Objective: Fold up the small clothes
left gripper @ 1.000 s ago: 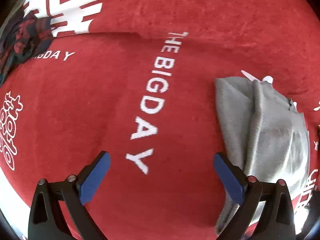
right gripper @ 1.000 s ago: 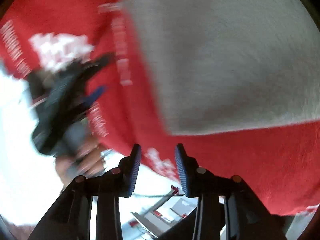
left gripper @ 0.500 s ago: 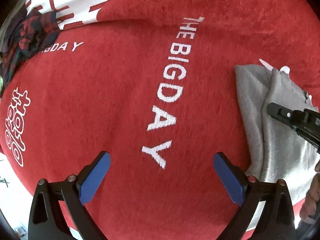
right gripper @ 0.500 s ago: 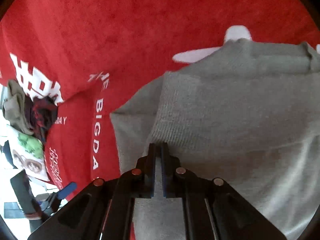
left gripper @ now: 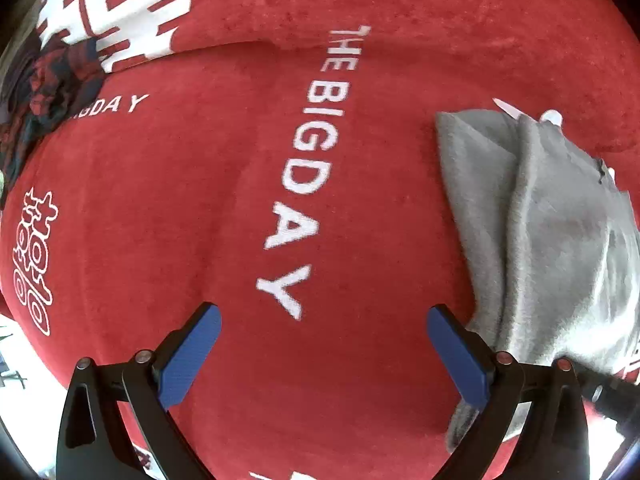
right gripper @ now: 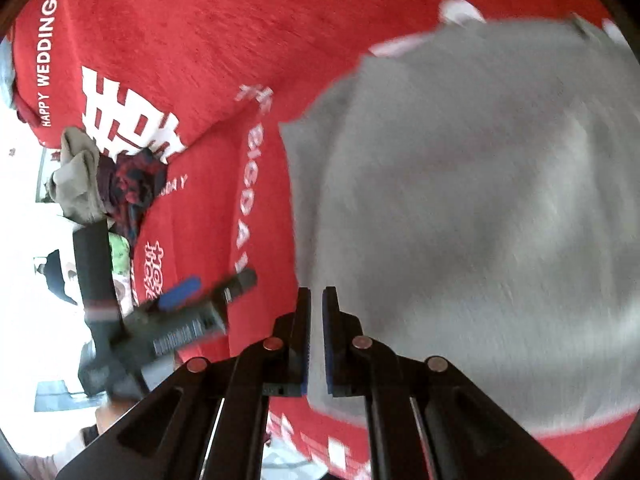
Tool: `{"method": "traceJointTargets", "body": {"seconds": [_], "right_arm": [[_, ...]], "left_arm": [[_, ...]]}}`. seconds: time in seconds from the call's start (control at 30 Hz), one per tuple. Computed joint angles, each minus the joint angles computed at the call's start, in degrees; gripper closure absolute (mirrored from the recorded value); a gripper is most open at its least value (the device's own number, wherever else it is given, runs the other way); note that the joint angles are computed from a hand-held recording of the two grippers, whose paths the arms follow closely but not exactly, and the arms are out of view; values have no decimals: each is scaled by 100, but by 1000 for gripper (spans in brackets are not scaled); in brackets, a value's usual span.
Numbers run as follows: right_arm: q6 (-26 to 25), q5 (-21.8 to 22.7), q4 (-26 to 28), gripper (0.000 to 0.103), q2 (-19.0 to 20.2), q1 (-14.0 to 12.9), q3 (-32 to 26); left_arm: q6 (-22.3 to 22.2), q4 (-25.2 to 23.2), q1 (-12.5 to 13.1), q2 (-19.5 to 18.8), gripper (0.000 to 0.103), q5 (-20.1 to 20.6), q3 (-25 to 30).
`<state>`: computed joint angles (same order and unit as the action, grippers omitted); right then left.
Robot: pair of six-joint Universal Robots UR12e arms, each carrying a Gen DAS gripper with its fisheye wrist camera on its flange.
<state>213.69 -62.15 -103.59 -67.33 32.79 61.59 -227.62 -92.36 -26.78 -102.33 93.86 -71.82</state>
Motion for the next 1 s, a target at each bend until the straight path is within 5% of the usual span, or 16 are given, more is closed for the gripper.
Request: {"method": "traceJointTargets", "body": {"seconds": [0.27,0.33,0.37,1.0], "right_arm": [[636,81,-247,90,-680,-121,969],[816,73,-360,59,-780,-149,1114],[873,93,-440,54,-829,-166,1185],[1497,344,-834,53,-1211,-270,1774]], "left_arm": [[23,-105,-100,-130,0,-43,217],[51,-125,-126,-171,0,-38,276],[65,-130,-142,-191,0,-33,306],[236,-203,-338,-465,0,-305,713]]}}
